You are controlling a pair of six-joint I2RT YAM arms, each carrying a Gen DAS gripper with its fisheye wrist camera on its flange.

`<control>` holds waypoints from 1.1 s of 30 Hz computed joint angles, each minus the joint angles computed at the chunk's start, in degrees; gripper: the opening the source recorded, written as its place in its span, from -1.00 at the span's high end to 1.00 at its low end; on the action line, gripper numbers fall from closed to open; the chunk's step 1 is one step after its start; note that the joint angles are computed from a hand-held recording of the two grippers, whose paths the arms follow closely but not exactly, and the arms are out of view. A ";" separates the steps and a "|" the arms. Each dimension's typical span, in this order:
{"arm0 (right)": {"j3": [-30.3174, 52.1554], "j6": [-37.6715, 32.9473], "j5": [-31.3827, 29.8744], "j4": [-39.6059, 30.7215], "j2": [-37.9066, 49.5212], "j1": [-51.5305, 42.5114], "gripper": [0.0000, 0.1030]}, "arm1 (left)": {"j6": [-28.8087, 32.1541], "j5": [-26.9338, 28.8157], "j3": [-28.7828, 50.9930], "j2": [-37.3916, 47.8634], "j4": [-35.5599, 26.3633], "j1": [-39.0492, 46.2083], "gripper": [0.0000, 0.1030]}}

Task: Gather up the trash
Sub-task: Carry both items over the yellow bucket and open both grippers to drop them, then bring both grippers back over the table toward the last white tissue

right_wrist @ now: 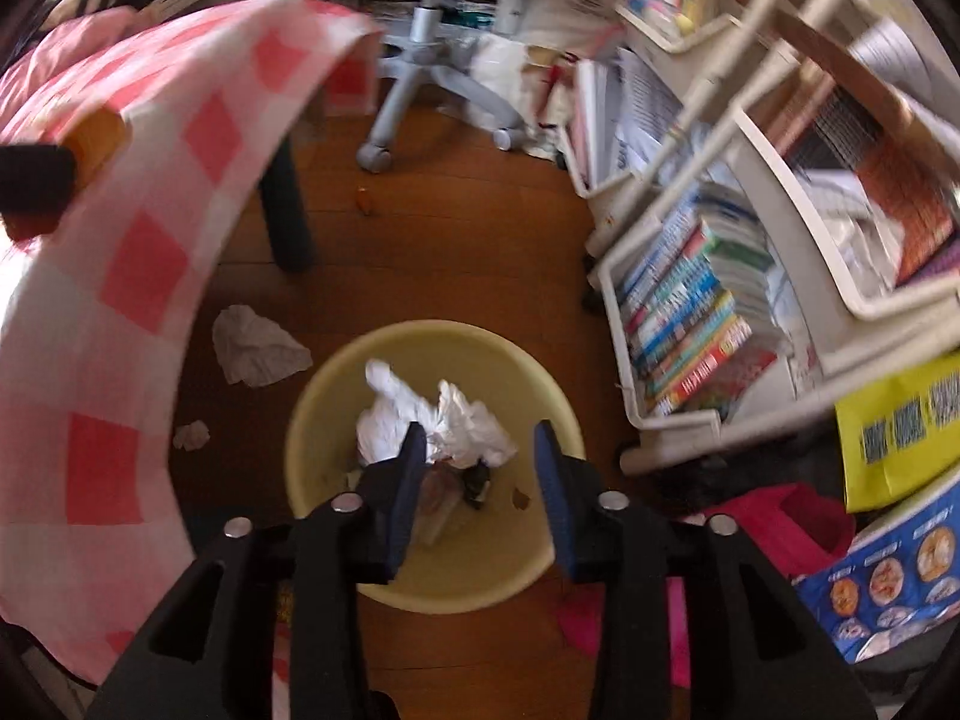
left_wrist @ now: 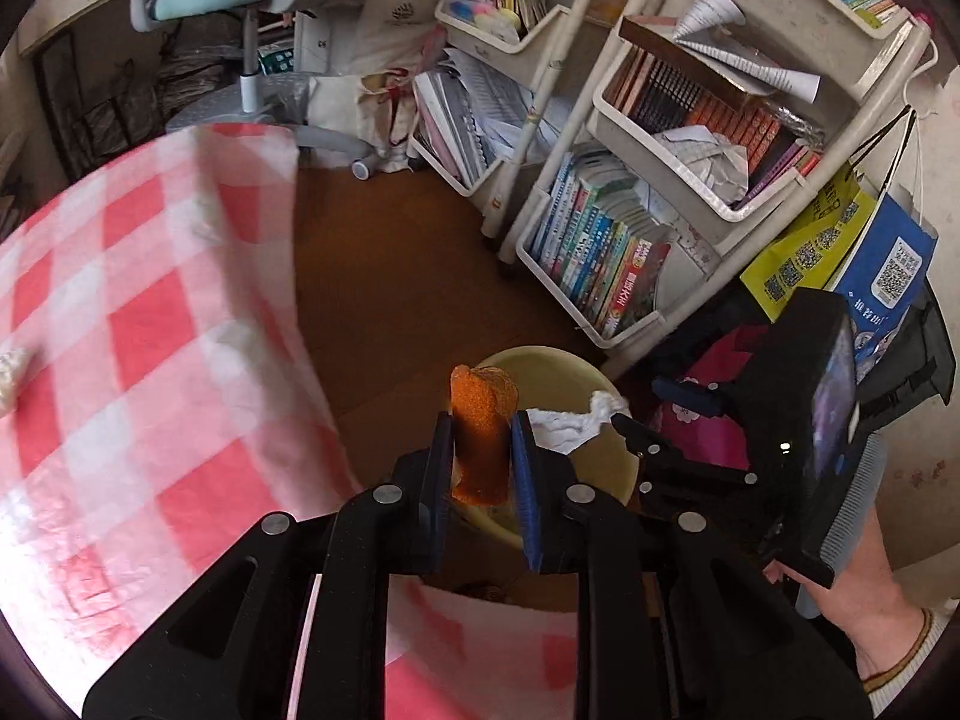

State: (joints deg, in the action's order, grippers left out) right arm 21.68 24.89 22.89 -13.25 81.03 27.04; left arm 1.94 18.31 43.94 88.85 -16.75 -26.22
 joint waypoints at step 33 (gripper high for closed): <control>28.87 -2.11 2.41 11.79 16.08 30.78 -0.26 | 32.27 9.83 10.72 -5.50 -16.20 65.66 -0.65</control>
